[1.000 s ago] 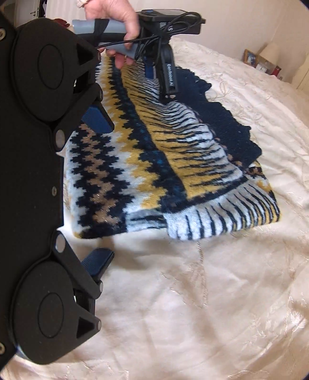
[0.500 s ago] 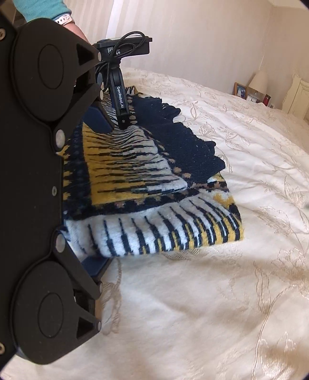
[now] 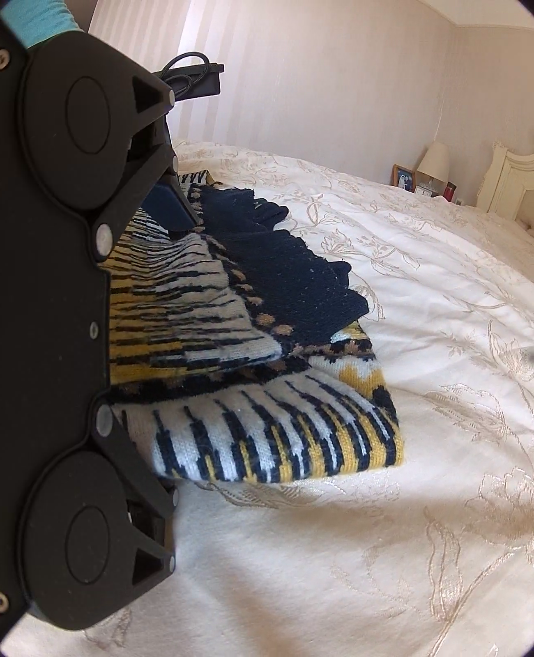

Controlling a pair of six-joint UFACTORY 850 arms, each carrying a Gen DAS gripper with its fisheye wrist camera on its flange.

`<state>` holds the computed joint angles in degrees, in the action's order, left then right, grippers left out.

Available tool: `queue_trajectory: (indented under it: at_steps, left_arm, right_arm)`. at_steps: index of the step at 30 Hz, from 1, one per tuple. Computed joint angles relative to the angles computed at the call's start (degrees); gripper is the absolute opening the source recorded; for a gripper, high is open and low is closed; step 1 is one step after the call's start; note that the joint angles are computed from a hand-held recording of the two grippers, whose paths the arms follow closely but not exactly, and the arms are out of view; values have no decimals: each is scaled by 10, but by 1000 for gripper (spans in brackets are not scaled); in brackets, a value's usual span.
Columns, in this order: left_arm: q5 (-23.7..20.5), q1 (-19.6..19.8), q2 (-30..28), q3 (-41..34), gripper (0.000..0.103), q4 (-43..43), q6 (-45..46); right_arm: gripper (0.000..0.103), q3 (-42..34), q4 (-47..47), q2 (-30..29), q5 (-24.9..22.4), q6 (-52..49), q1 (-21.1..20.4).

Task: Fold small clothes
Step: 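Grasp one side edge of the folded sweater with the right gripper and lift it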

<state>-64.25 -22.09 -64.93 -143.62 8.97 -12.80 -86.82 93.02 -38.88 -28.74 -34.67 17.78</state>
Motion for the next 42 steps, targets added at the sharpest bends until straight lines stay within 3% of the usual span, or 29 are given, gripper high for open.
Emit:
queue_trajectory:
  at_steps: [5,11,17,23,27,30,33,34,35,37,42]
  left_arm:
    - [78,-3,109,162,102,-12,-40]
    - [134,-20,207,314,102,11,-64]
    - [109,-39,207,338,103,35,-46]
    - [54,-35,164,287,103,15,-38]
    - [91,-29,199,326,102,10,-32]
    - [100,-20,231,355,102,8,-30]
    - [118,-8,265,386,102,6,-17]
    - [124,-5,274,394,102,9,-13]
    - [129,-2,282,401,102,13,-10]
    - [143,5,299,418,102,23,-6]
    - [171,27,331,450,102,13,4]
  right_arm:
    - [103,-31,-85,-11,14,91,6]
    - [103,-33,-100,-12,9,85,6]
    - [103,-53,-150,-21,-5,127,5]
    - [103,-87,-266,-33,-8,204,13]
    - [102,-115,-366,-42,-12,285,22]
    - [90,-122,-451,-39,-5,374,29]
    - [61,-104,-493,-23,14,445,32]
    - [45,-95,-480,-17,21,448,31]
    - [38,-84,-457,-10,30,446,30]
    - [36,-81,-483,-3,44,481,37]
    - [33,-146,-665,-13,28,659,65]
